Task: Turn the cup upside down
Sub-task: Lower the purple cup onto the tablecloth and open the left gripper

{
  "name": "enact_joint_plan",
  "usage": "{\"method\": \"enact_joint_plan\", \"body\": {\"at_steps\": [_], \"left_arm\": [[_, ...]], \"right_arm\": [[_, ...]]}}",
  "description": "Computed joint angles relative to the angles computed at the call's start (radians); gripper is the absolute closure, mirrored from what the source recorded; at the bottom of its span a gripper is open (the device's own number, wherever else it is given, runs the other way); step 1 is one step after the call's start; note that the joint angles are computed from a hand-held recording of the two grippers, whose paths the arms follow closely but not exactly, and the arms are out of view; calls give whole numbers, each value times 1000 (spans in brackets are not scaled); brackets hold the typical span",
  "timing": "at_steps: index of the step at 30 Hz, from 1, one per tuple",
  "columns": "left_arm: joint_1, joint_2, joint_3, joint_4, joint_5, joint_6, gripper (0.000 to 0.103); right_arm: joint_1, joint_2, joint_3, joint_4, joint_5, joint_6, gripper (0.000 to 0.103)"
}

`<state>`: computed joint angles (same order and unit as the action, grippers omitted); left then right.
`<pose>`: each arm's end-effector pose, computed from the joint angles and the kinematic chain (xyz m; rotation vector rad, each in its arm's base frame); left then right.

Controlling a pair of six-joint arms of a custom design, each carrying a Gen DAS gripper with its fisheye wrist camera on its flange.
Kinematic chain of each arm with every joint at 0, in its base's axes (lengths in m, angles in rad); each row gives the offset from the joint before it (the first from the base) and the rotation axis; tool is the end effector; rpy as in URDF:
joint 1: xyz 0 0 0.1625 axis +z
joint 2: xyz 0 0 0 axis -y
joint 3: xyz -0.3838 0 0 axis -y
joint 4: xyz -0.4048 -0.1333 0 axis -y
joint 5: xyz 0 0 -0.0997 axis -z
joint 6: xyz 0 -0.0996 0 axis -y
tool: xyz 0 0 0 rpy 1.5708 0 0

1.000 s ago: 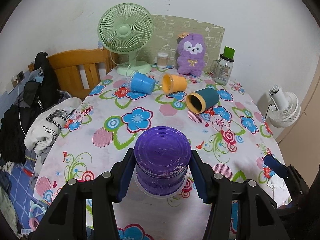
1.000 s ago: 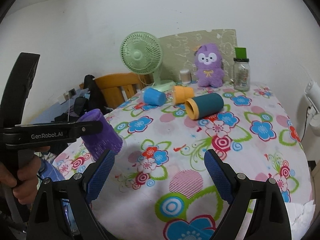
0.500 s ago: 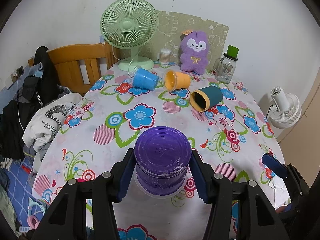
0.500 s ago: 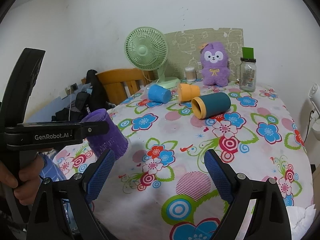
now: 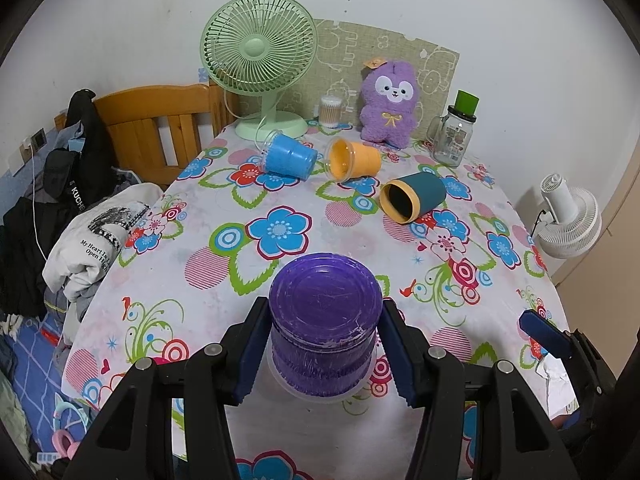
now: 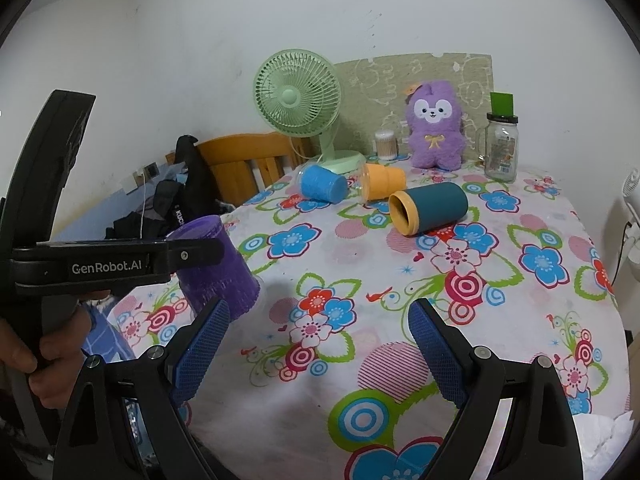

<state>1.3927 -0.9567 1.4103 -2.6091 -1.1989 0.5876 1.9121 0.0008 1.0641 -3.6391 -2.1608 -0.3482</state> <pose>0.0394 -0.7380 0.2764 0.8308 2.4552 -0.6636 0.3088 -0.6367 -0.1523 0.4122 -2.2707 1.2462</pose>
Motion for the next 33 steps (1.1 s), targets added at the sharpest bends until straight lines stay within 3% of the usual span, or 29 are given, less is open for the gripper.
{"method": "enact_joint_plan", "body": {"at_steps": [18, 21, 33], "left_arm": [[9, 16, -30, 36, 12, -17, 46], [12, 16, -39, 54, 7, -33, 30], [12, 14, -46, 61, 2, -34, 26]], "right_arm": [[-2, 14, -38, 75, 12, 2, 10], [-1, 16, -43, 80, 12, 0, 10], [0, 20, -51, 86, 10, 3, 10]]}}
